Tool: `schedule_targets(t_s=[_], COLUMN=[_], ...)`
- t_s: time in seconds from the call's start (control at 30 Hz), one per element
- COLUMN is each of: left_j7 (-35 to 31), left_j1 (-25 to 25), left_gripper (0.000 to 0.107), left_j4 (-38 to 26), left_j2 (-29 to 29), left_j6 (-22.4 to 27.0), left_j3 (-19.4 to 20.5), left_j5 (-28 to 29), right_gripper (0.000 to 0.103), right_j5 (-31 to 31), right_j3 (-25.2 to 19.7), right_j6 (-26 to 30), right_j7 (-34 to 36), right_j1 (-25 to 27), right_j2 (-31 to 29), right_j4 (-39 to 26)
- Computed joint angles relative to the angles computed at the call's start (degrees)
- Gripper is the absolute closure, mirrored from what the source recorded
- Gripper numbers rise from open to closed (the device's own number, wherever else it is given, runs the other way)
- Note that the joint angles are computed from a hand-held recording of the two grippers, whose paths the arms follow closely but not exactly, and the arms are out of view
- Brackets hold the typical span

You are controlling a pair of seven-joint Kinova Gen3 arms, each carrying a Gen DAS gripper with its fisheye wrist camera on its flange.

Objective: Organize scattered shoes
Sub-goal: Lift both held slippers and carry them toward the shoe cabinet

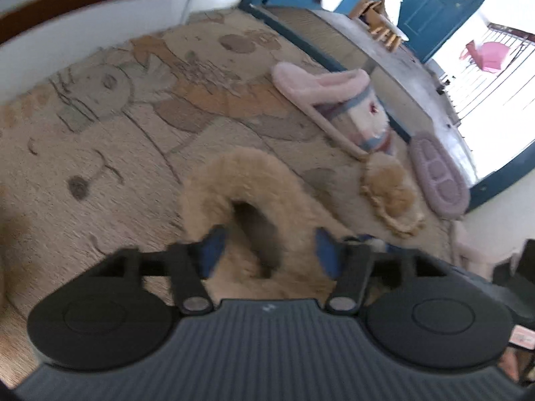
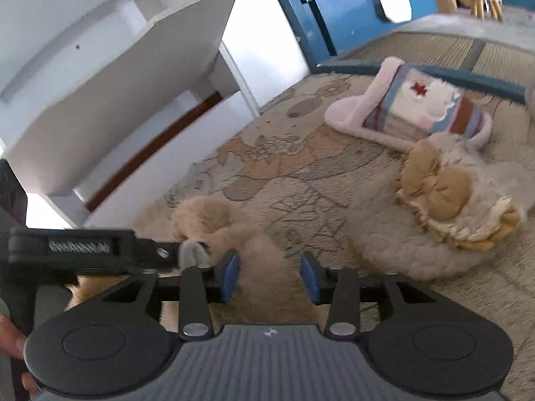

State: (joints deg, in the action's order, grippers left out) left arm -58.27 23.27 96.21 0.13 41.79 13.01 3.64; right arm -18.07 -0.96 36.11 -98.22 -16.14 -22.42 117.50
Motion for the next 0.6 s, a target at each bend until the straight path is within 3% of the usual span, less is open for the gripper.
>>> schedule_targets(t_s=[0.17,0.27,0.4,0.6], left_j7=[5.9,6.4,4.2,5.9], left_j1=[4.7,3.3,4.9,10.0], left_gripper=[0.017,0.014,0.008,0.004], left_j4=[-2.5,-3.0,-4.9,-9.2], left_j2=[2.1,3.5,6.2,10.6], left_j6=[3.5,4.2,4.6,6.5], left_j3=[-1.7,0.8,0.5,-0.9], left_j5=[-11.7,-14.6,-16.2,-22.9], right_gripper=[0.048,0.048,0.036,0.036], right_j5=[5.7,8.9,9.8,10.1], right_j3=[-5.3,-7.3,-5.9,-5.1], right_j6=[-0.5,-0.1,0.9,1.9], right_j7=[-5.2,-9.4,-10.7,-10.9], right_j1=[5.2,7.7,6.9,5.4], right_j2=[-2.0,-2.9,-3.9,-4.8], right_j4=[1.1,1.6,2.7,3.8])
